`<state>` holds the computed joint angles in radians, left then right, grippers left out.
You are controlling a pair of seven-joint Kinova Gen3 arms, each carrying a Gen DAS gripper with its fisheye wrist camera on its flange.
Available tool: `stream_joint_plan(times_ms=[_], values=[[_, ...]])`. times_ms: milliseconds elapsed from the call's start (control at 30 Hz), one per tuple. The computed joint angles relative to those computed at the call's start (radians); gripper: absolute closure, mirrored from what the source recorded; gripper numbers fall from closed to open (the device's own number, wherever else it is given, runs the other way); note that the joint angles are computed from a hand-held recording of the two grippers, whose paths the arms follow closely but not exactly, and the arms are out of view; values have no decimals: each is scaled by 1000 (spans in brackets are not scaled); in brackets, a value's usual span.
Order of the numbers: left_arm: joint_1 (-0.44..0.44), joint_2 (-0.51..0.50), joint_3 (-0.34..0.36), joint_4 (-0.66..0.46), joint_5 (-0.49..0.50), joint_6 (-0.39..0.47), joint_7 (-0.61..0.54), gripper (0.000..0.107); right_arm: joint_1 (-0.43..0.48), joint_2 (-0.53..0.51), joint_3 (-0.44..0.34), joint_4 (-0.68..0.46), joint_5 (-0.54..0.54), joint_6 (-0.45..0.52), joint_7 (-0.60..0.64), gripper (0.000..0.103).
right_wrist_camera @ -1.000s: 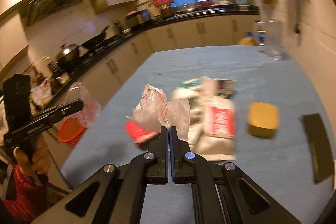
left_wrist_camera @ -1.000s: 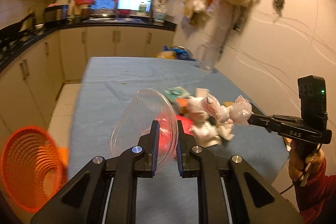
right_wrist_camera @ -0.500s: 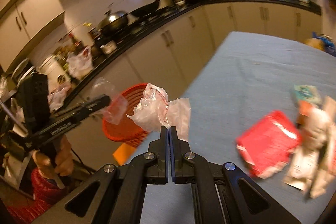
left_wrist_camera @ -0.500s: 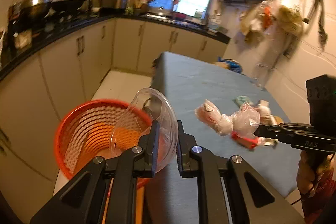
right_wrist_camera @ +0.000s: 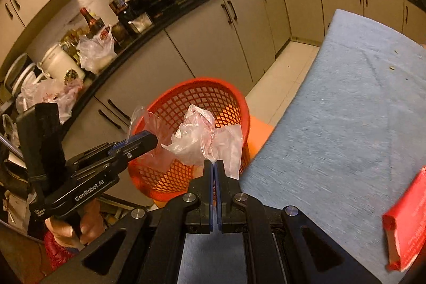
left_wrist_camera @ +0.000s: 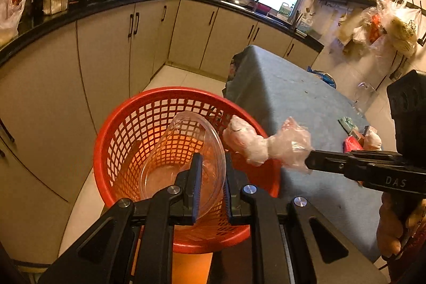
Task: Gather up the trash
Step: 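Carry the container and bag in both tools over the red mesh basket, then open both tools to drop the container and bag into the basket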
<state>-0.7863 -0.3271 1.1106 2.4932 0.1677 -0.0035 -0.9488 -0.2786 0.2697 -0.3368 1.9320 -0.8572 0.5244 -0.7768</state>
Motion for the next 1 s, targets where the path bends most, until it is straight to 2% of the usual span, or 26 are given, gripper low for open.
stream_joint_plan(times_ms=[267,333,500,567,600,733,867,1000], values=[[-10,59,-5,49,23,-68,-31,94,-80,55,4,-57,121,-32,-143,101],[-36,66,19,51,42,-75,-43,94,-94,70,1,-73,154,-38,-181,100],[-48,86,33,67,85,-102,-76,94,-82,110,-25,-103,194,-23,-226,98],[-62,95,51,66,101,-108,-91,94,-88,124,-26,-120,213,-5,-247,93],[-62,96,51,66,107,-107,-97,94,-72,127,-41,-118,202,-5,-243,90],[-100,111,89,57,129,-101,-115,92,-27,101,-78,-89,155,-25,-197,90],[-124,114,111,55,152,-101,-121,69,22,61,-96,-52,85,-27,-130,89],[-90,79,78,46,153,-71,-104,66,65,22,-81,-13,0,8,-48,88]])
